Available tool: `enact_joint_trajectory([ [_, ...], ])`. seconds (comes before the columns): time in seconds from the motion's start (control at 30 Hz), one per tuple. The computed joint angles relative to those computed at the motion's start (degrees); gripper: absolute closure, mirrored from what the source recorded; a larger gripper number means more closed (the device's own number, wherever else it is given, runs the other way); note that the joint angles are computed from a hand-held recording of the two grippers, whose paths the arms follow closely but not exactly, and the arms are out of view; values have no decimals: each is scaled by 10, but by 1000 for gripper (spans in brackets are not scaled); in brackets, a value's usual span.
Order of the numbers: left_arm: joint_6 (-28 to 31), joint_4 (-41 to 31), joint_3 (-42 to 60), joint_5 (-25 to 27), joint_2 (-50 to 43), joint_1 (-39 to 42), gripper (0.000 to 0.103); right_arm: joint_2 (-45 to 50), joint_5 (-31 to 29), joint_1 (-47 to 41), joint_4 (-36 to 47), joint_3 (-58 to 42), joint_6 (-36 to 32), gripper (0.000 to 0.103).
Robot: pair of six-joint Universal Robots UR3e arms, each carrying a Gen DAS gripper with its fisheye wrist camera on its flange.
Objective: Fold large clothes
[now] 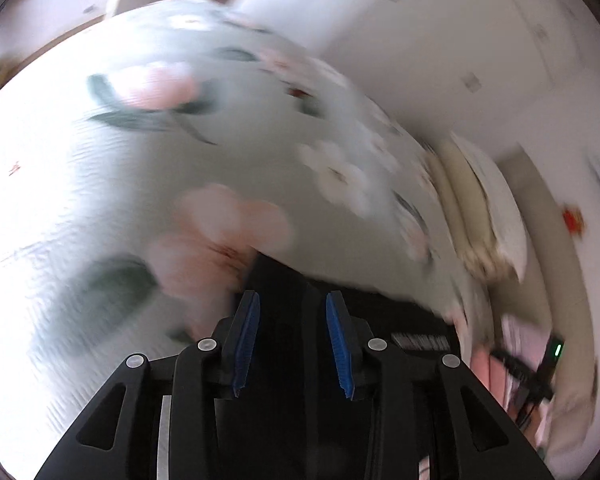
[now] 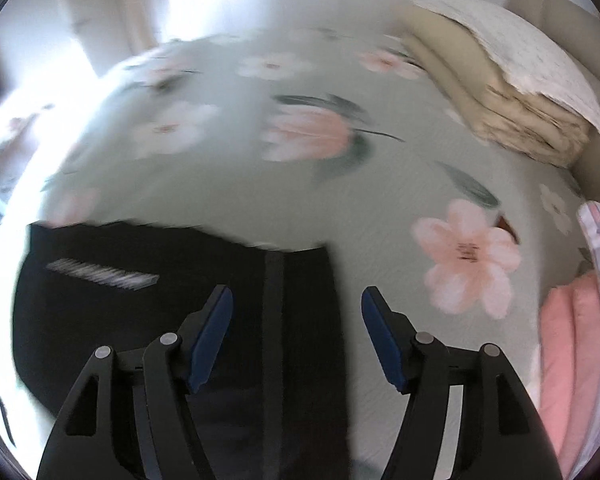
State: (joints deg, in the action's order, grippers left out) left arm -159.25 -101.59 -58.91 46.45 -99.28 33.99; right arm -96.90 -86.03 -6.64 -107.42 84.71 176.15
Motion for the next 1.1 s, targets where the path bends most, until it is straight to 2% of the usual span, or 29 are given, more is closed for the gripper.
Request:
enact_joint_trajectory([
  [0.07,20,3,-87,-34,84,-20,64,-5,1,53,10,-16,13,34],
  [0.13,-7,57,-167,-36,144,-58,57,19,-4,125,18,-39,28,34],
  [0.23,-88,187,-261,20,182,-164,57,60,-11,196,-5,-41,61,35],
  [0.3,-146,275,-297,94,149,-260,57,88,-37,233,-37,-25,70,36],
  [0.33,-158,312,-323,123,147,-279,58,108,-60,251,-59,-14,79,36],
  [0.37,-190,396,-368,158,136,-305,58,131,-79,264,-75,-6,88,36],
  [0.43,-218,486,-429,155,128,-304,58,157,-78,266,-106,21,100,34],
  [0.53,-252,510,-434,137,96,-292,59,179,-66,256,-156,60,109,33],
  [0.63,-265,529,-409,203,64,-336,60,178,-44,237,-200,96,115,33],
  [0.7,-253,471,-344,247,45,-365,59,181,-42,235,-188,86,115,33],
  [0.8,-221,389,-269,238,47,-355,59,168,-11,217,-127,47,92,33],
  [0.87,-212,382,-236,225,56,-338,59,141,26,188,-106,34,84,34],
  [0.93,-209,358,-170,237,24,-332,54,143,1,177,-97,-19,83,34],
  [1.03,-221,330,-94,237,-45,-311,52,193,-44,167,-96,-87,84,34],
  [1.1,-267,344,-87,222,-86,-286,53,251,-56,149,-88,-128,93,35],
])
